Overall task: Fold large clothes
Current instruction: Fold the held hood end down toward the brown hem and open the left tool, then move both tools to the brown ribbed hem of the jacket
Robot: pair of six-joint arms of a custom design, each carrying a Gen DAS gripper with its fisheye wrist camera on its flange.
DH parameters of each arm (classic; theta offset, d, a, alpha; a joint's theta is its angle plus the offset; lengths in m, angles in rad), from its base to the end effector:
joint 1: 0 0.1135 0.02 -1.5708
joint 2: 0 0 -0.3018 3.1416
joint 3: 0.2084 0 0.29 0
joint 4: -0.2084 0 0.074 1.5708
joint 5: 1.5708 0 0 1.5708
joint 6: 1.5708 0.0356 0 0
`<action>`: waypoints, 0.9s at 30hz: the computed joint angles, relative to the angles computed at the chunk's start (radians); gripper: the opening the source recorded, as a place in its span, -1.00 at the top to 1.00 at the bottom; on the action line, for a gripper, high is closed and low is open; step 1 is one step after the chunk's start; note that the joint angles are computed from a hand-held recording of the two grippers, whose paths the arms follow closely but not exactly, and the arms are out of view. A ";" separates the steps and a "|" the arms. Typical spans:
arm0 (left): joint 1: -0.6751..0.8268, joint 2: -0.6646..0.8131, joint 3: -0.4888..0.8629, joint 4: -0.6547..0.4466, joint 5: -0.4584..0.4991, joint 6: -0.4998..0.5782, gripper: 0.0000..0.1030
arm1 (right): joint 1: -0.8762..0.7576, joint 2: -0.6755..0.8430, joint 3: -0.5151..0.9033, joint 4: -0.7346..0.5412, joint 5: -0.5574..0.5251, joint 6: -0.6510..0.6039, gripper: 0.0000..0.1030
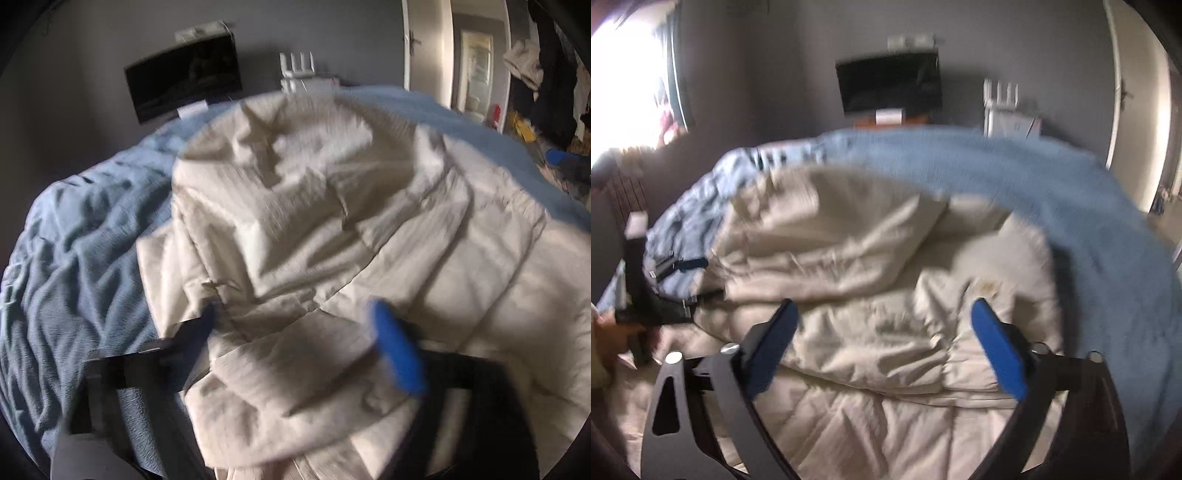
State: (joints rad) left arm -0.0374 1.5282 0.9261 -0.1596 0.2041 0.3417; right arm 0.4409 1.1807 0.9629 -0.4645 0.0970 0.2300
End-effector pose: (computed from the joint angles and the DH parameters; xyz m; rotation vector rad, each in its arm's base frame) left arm 0.3532 -0.0204 0.2286 0.5352 2.2516 -0.0840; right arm 0.2548 0.1164 0.3209 -0.1860 2.2537 0.2506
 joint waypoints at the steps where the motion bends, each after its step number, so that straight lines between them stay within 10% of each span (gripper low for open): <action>1: 0.004 -0.033 -0.006 -0.006 0.019 -0.011 -0.76 | 0.001 -0.036 0.007 -0.017 0.008 0.005 -0.85; 9: 0.059 -0.317 0.018 -0.223 0.102 -0.089 -0.87 | 0.032 -0.282 0.098 -0.225 0.211 0.008 -0.85; 21: 0.303 -0.505 0.010 -0.790 0.097 -0.026 -0.87 | -0.544 -0.433 0.162 -0.754 -0.382 -0.259 -0.85; 27: 0.397 -0.621 -0.010 -0.962 0.119 0.049 -0.82 | -0.671 -0.476 0.121 -0.960 -0.448 -0.453 -0.85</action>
